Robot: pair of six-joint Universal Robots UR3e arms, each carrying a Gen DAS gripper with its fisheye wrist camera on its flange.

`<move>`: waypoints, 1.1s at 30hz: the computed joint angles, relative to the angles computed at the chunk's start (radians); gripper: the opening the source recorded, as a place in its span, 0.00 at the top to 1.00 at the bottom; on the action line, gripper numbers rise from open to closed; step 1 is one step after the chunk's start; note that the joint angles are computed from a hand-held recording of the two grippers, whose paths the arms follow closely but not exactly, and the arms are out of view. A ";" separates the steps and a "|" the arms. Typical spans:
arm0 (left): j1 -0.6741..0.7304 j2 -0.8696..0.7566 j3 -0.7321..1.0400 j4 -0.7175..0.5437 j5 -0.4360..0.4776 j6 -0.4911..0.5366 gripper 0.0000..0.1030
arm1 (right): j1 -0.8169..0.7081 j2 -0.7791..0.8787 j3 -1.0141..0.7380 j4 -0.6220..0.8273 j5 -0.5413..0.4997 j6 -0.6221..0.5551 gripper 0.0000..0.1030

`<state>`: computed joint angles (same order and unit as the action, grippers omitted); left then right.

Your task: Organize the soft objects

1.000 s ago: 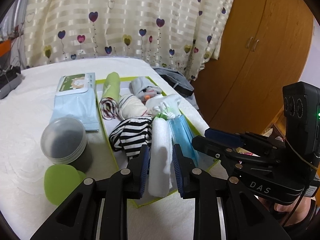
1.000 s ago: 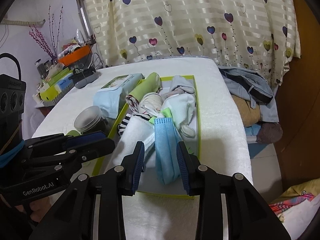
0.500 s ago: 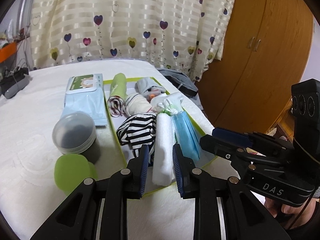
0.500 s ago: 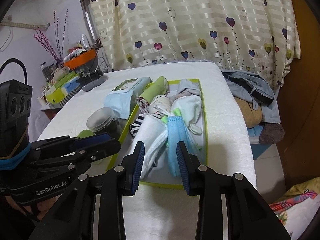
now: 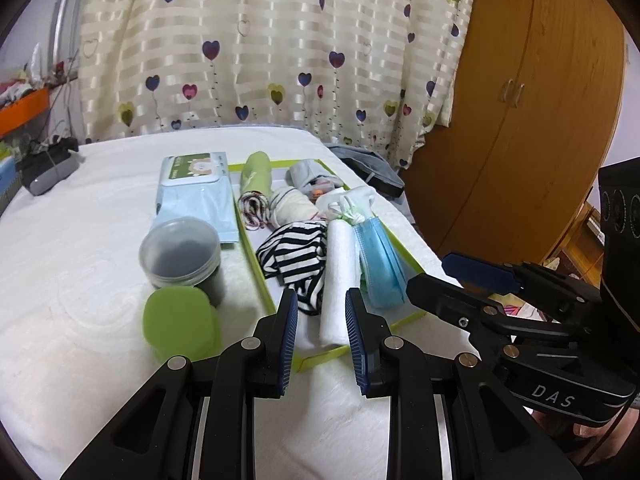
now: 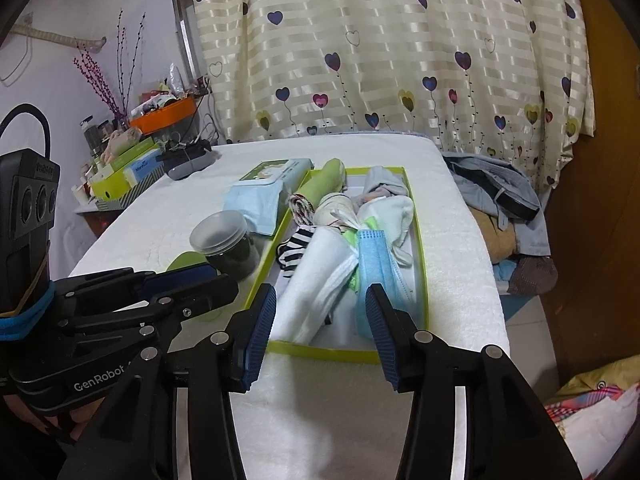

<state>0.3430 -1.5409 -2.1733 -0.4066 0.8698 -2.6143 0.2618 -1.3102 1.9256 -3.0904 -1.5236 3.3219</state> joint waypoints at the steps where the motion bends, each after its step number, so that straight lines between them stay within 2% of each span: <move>1: 0.008 0.010 -0.011 0.001 -0.001 0.005 0.77 | 0.004 -0.001 0.001 -0.001 -0.005 0.002 0.53; 15: 0.098 0.079 -0.111 -0.013 -0.005 0.085 0.77 | 0.106 0.034 -0.026 0.030 -0.110 0.050 0.53; 33: 0.112 0.090 -0.146 0.002 0.035 0.091 0.77 | 0.137 0.056 -0.021 0.029 -0.140 0.075 0.53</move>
<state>0.4546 -1.4507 -2.3195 -0.4045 0.9045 -2.5229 0.3989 -1.2537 1.9043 -3.0615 -1.6632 3.3971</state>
